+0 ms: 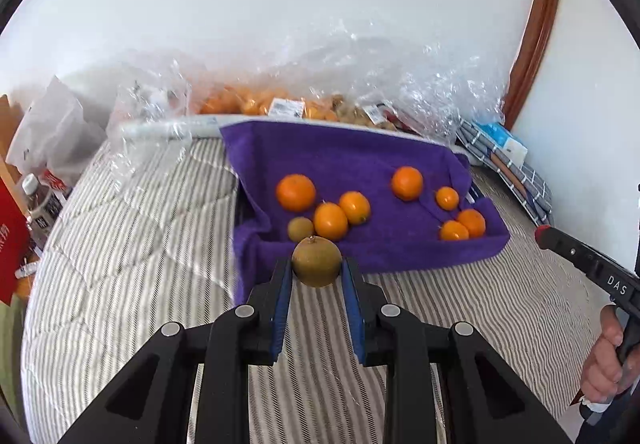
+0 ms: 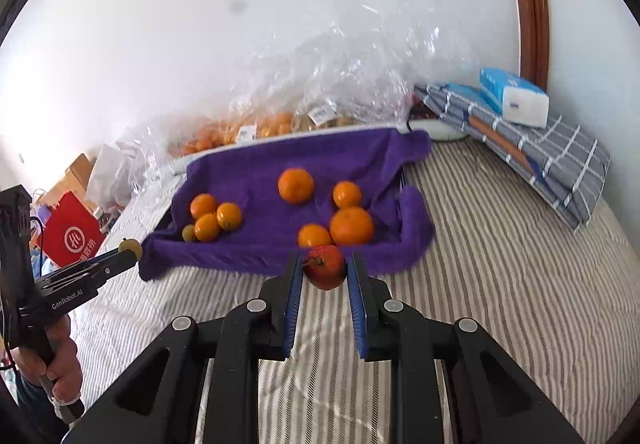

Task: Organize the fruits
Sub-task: 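Grasp a greenish fruit with the left gripper while the right gripper holds the red fruit, then carry both fruits over the towel and open both grippers to drop them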

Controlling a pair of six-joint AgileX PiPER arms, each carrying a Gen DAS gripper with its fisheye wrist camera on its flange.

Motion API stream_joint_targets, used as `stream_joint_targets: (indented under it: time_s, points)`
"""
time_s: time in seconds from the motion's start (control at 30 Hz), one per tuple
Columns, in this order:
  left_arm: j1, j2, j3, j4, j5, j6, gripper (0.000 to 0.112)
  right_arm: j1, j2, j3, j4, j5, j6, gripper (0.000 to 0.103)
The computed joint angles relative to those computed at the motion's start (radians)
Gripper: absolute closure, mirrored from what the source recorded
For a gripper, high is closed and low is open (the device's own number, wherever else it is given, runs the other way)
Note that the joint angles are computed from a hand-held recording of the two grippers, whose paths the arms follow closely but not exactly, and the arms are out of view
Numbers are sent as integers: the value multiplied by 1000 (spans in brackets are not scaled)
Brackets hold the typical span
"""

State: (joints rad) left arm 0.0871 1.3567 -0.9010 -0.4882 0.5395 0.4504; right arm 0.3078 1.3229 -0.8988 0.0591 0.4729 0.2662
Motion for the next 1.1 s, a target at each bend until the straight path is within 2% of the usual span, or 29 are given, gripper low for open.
stream_joint_targets:
  time_s: [0.17, 0.47, 0.77, 0.93, 1.1]
  points:
    - [54, 19, -70, -46, 43, 47, 88, 35, 21, -88, -96, 41, 98, 81]
    - [75, 131, -159, -84, 30, 82, 88, 44, 119, -196, -144, 57, 135, 81]
    - [60, 318, -266, -190, 36, 132, 88, 16, 301, -270, -85, 5, 55, 81]
    - [14, 390, -317, -162, 27, 93, 88, 1, 424, -320, -7, -11, -31, 81]
    - [-15, 420, -329, -135, 11, 63, 88, 12, 486, -356, -16, -12, -55, 81]
